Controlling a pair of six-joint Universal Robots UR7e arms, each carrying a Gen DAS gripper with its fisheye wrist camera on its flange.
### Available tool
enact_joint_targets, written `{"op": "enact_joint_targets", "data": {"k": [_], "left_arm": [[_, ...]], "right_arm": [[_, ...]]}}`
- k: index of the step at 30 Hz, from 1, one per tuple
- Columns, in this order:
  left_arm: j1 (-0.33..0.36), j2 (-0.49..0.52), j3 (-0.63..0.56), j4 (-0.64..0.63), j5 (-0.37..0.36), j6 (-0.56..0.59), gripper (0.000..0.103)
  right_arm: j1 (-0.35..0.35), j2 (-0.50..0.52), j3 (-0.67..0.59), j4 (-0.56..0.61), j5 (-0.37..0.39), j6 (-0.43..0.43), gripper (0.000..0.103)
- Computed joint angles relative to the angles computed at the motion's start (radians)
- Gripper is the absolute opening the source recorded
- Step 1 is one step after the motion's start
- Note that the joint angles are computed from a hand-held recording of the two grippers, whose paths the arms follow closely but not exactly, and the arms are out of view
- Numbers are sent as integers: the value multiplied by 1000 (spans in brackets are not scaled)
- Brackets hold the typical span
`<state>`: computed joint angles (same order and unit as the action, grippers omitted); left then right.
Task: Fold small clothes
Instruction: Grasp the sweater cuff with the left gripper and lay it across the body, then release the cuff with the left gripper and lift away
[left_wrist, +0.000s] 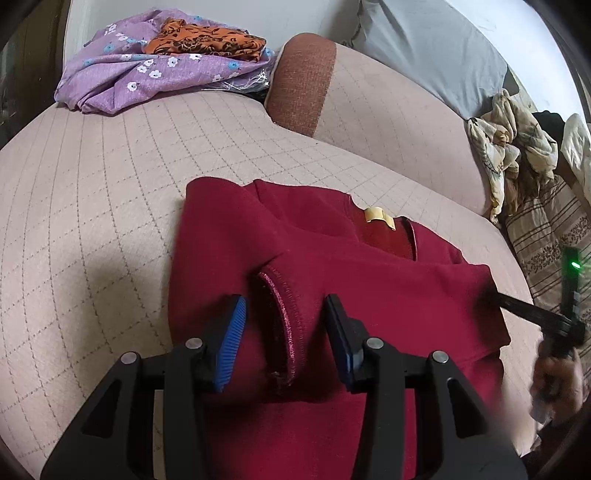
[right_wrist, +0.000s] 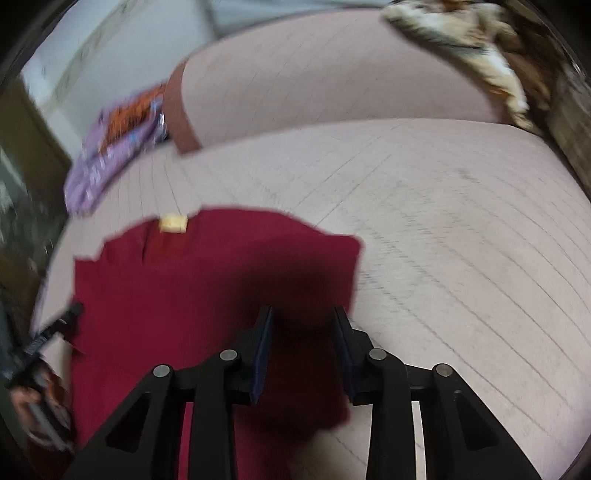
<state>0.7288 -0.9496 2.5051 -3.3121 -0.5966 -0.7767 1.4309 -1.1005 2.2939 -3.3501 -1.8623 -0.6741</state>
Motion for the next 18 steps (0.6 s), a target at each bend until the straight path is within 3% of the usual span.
{"op": "enact_joint_targets", "data": {"k": [2,6,8,10,13,16,18], "left_arm": [[4,8,-5,-7,2,12,46],[10,10,-8,3,3,11,48],[10,3,-4,0,-1,7,50],[12,1,-3,-4,-3,3,51],[9,6,-5,7,7,-3,51],[-2,7,-5,35,25,-17,53],[-6,10,-7,49,35,-23,53]], "right_arm": [[17,96,-51,-106,-61,-14,32],[9,157,-128,-103,-53,1,29],[27,140,-132,-63,-83,28,30],[25,91,-99,-49,-58,50,35],[12,18,-45,-31,-30,60,36],[6,-29,5,-2,-41,37,36],[9,-20,25,-9,-89,6,35]]}}
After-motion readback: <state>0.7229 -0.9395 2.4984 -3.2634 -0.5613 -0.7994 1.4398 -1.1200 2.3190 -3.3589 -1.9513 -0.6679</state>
